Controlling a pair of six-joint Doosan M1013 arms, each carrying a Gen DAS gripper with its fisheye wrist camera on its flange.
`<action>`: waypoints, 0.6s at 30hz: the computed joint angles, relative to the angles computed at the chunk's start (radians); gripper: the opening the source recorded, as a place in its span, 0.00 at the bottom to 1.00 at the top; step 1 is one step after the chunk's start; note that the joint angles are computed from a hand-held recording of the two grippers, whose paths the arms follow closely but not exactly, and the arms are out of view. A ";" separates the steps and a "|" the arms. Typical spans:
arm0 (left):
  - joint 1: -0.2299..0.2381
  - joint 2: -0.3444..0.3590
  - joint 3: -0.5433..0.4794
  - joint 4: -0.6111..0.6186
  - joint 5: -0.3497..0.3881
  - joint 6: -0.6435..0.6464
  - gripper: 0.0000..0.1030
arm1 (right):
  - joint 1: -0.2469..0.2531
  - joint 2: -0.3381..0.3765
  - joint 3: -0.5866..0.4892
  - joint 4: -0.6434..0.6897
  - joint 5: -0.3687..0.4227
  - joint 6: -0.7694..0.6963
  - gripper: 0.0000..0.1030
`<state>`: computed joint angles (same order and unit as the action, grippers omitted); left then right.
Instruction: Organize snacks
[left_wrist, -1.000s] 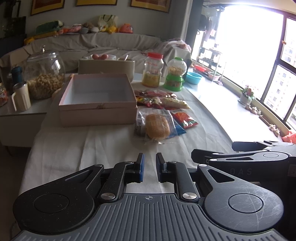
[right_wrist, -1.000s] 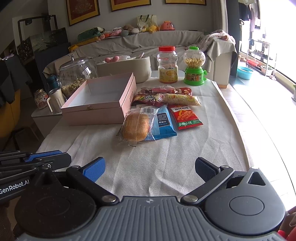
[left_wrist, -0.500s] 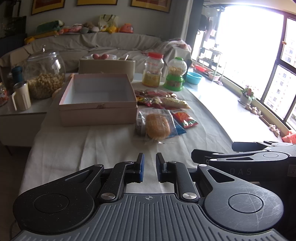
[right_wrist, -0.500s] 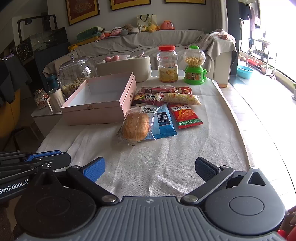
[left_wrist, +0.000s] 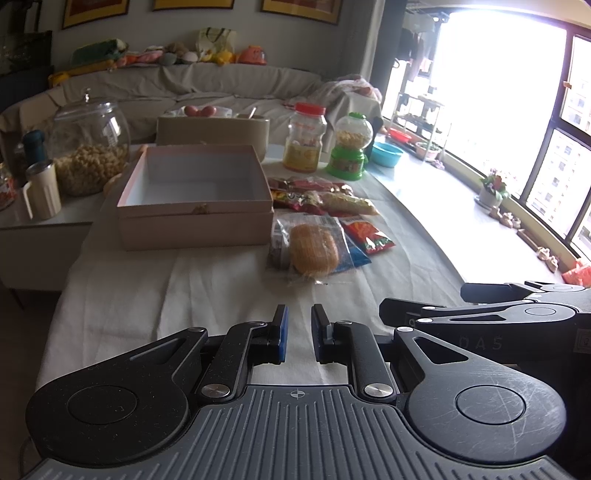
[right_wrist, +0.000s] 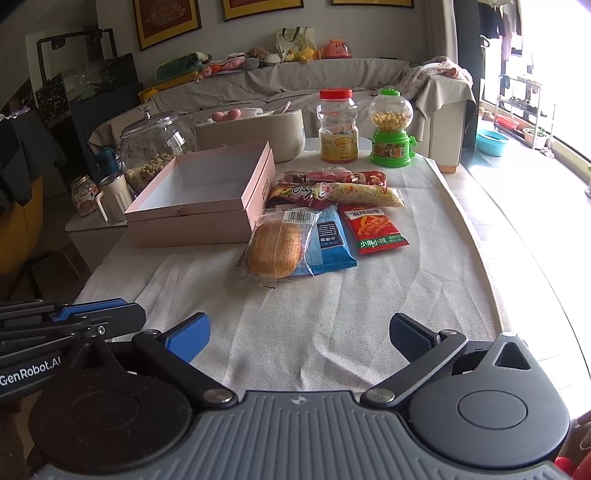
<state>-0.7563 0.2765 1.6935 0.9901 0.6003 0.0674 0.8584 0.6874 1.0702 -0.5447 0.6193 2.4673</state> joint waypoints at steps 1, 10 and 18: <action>0.000 0.000 0.000 0.000 0.000 0.000 0.17 | 0.000 -0.001 0.001 0.001 -0.001 -0.001 1.00; -0.001 0.001 0.000 -0.002 0.002 -0.002 0.17 | -0.001 -0.001 0.002 0.013 -0.005 -0.012 1.00; 0.006 0.008 -0.009 -0.055 0.005 0.040 0.17 | -0.002 -0.001 0.003 0.016 -0.003 -0.012 1.00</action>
